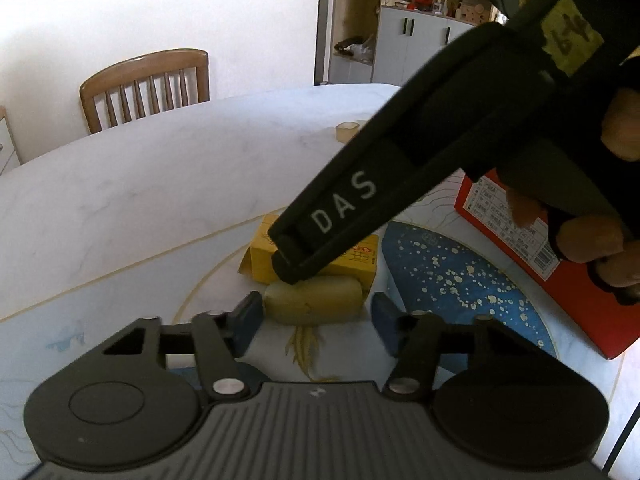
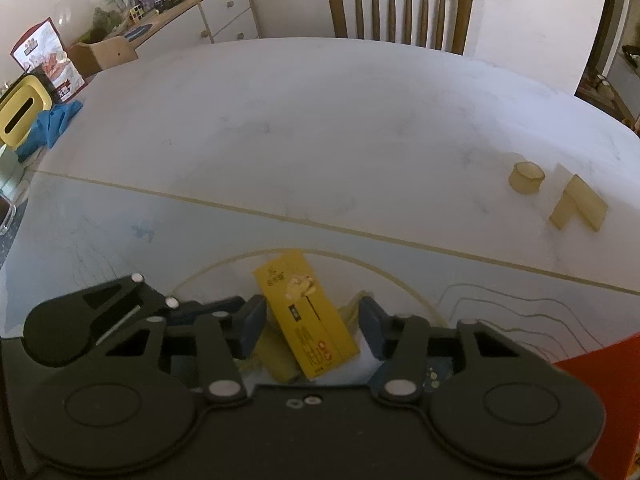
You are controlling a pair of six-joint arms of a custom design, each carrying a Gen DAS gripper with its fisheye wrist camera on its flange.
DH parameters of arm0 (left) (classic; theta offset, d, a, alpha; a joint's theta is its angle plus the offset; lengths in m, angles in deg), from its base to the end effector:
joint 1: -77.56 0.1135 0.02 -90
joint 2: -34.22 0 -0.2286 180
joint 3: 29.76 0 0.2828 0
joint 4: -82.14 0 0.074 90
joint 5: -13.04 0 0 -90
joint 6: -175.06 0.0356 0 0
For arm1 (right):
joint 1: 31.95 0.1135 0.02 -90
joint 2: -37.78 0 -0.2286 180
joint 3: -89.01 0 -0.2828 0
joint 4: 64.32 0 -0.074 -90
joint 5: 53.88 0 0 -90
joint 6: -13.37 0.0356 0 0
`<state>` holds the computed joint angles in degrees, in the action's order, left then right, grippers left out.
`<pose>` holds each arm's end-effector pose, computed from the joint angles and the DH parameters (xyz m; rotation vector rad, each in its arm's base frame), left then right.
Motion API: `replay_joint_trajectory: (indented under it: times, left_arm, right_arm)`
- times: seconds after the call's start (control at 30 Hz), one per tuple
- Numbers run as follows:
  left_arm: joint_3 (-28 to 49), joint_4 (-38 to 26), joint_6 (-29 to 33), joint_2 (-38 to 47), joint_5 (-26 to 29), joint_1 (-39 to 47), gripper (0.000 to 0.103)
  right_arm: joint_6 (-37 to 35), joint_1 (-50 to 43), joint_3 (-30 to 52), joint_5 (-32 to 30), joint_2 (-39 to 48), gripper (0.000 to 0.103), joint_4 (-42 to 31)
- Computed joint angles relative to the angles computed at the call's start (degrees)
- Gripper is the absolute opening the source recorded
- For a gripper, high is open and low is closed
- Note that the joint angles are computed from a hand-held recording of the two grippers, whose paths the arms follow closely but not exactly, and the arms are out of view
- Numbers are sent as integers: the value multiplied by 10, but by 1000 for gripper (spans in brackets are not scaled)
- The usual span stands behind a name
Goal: Organize objects
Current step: 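Grasp the cream sponge with the left gripper while the right grasps the yellow box, then carry the sponge and yellow box into the shoebox and open both grippers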
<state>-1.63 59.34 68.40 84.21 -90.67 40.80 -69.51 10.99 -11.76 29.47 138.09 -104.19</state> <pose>0.1755 -0.1206 0.1070 0.2910 2.3117 -0.1870 0.2738 0.2604 0.1411 -0.8680 2.5538 0.4376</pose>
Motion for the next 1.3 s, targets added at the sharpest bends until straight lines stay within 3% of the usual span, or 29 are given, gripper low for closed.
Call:
replay_joint_trajectory:
  times: [0.07, 0.27, 0.6, 0.8, 1.07, 1.3]
  left_arm:
    - [2, -2, -4, 2, -7, -3, 52]
    - [8, -20, -12, -7, 3, 5, 51]
    - [6, -86, -9, -91, 30, 33, 51]
    - [15, -161, -15, -167, 39, 40, 51]
    - [46, -286, -50, -281, -39, -29, 51]
    - [107, -316, -82, -254, -113, -107, 51]
  right_arm:
    - [0, -2, -3, -4, -3, 43, 1]
    - [21, 2, -12, 13, -15, 33, 6]
    - [70, 5, -69, 31, -103, 30, -11]
    - [99, 9, -110, 43, -185, 30, -41]
    - [133, 22, -126, 87, -305, 30, -138]
    - [150, 18, -152, 116, -416, 30, -206]
